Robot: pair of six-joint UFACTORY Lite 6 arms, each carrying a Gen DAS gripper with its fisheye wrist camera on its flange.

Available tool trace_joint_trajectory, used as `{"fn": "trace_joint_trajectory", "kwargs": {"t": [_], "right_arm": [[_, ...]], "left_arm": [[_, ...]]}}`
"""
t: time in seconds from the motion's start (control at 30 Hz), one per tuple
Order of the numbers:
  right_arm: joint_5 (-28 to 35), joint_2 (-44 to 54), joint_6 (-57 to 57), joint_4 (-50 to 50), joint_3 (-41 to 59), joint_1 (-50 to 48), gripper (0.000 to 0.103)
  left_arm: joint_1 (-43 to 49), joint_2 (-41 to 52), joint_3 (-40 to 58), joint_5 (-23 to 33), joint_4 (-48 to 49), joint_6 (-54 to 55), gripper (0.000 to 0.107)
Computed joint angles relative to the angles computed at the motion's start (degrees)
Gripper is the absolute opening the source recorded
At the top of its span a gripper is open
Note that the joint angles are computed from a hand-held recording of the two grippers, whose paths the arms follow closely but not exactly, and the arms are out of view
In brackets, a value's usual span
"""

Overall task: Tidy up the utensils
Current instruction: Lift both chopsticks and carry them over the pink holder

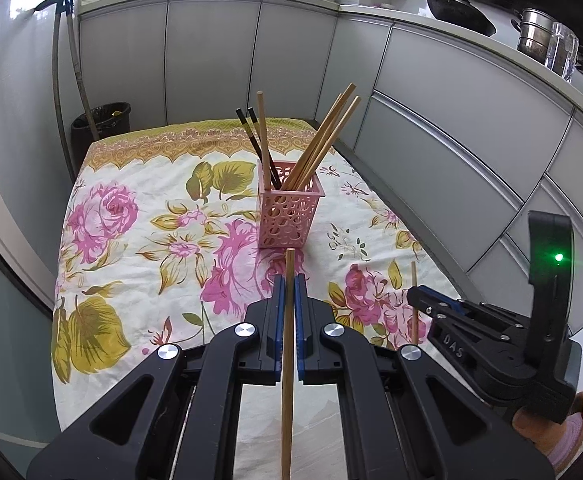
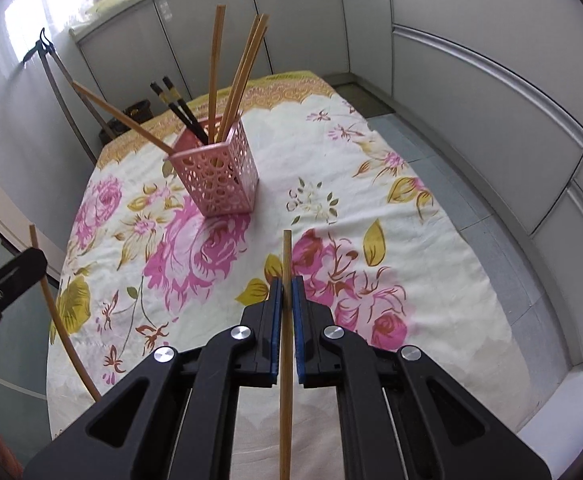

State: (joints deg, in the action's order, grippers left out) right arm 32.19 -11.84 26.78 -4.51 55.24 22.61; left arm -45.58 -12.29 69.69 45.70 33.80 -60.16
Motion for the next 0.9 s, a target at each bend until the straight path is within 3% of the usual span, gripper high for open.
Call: {"fn": "trace_joint_trajectory", "kwargs": {"t": [0.23,0.63,0.9], "right_arm": [[1.43,-5.57,-11.97,10.53,-1.1,-7.7,0.006],[4.74,-14.79,-19.2,14.48,-0.5,-11.45,0.006],[7.88,-15.26,-24.04,18.51,4.37,-14.26,0.006]], "left_arm": [[-3.37,1.22,1.59,1.68,3.66,-4.48,0.004],[-10.46,5.12,9.22,6.76,10.25,-9.92,0.004],[-12.47,10.44,19.6,10.72,12.54,-7.6,0.004]]}}
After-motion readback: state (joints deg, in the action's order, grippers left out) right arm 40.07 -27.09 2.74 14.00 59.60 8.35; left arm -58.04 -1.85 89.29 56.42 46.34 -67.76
